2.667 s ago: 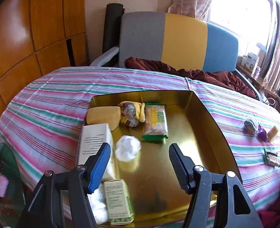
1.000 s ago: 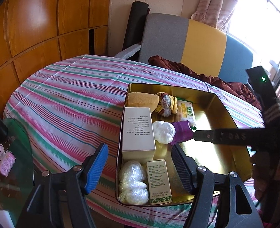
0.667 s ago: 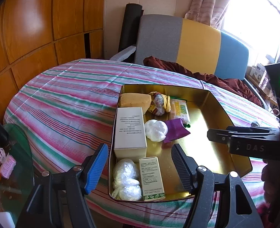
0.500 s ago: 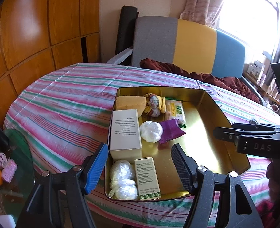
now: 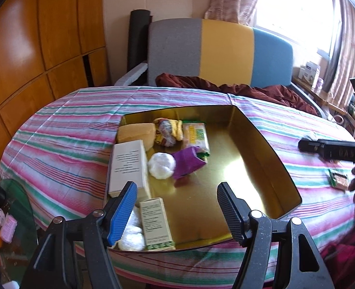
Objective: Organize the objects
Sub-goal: 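Move both grippers back toward the remaining items on the cloth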
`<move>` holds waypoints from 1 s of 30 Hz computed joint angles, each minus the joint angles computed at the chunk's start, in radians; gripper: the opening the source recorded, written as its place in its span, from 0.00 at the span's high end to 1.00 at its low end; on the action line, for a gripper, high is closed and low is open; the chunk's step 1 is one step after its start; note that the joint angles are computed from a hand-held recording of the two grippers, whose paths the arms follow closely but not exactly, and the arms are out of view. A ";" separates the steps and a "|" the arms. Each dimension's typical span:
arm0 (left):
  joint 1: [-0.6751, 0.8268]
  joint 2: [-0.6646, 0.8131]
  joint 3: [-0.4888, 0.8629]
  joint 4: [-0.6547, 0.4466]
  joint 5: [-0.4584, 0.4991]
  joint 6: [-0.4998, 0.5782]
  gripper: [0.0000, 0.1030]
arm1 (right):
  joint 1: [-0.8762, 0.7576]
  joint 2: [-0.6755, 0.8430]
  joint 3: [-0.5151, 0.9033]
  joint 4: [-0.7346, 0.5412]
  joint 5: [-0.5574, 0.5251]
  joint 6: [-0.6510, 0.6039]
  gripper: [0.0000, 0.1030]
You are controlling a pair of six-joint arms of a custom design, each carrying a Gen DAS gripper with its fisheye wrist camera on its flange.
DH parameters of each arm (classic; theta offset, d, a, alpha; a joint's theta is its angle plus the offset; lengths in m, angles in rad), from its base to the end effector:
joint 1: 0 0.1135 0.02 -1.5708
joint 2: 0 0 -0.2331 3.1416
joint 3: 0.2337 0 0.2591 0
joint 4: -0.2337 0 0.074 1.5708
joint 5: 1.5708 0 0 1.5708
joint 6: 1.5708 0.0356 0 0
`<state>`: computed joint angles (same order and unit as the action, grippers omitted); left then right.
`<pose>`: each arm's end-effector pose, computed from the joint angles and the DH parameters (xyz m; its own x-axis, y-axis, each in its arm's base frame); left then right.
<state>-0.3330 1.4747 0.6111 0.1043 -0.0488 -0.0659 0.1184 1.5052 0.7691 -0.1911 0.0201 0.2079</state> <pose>0.2713 -0.0920 0.1175 -0.6685 0.1616 -0.7260 0.2496 0.9682 -0.0143 0.2956 0.0344 0.1337 -0.7991 0.1128 -0.5905 0.0601 0.9923 0.1081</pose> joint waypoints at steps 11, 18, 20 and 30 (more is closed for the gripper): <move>-0.133 0.047 0.071 -0.028 -0.046 0.013 0.31 | -0.388 -0.096 -0.032 -0.015 -0.062 -0.096 0.25; -0.228 0.115 0.161 -0.066 -0.061 0.021 0.28 | -0.681 0.021 -0.023 0.141 -0.089 -0.092 0.20; -0.257 0.137 0.187 -0.076 -0.069 0.023 0.28 | -0.761 0.077 -0.013 0.158 -0.110 -0.020 0.20; -0.411 0.344 0.449 -0.173 -0.049 -0.004 0.27 | -0.980 0.229 0.114 0.043 -0.408 0.160 0.20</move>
<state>-0.7439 1.8192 1.0600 -0.0686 -0.0982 -0.0697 -0.8619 1.7341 0.8832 -0.1477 -0.3884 0.3677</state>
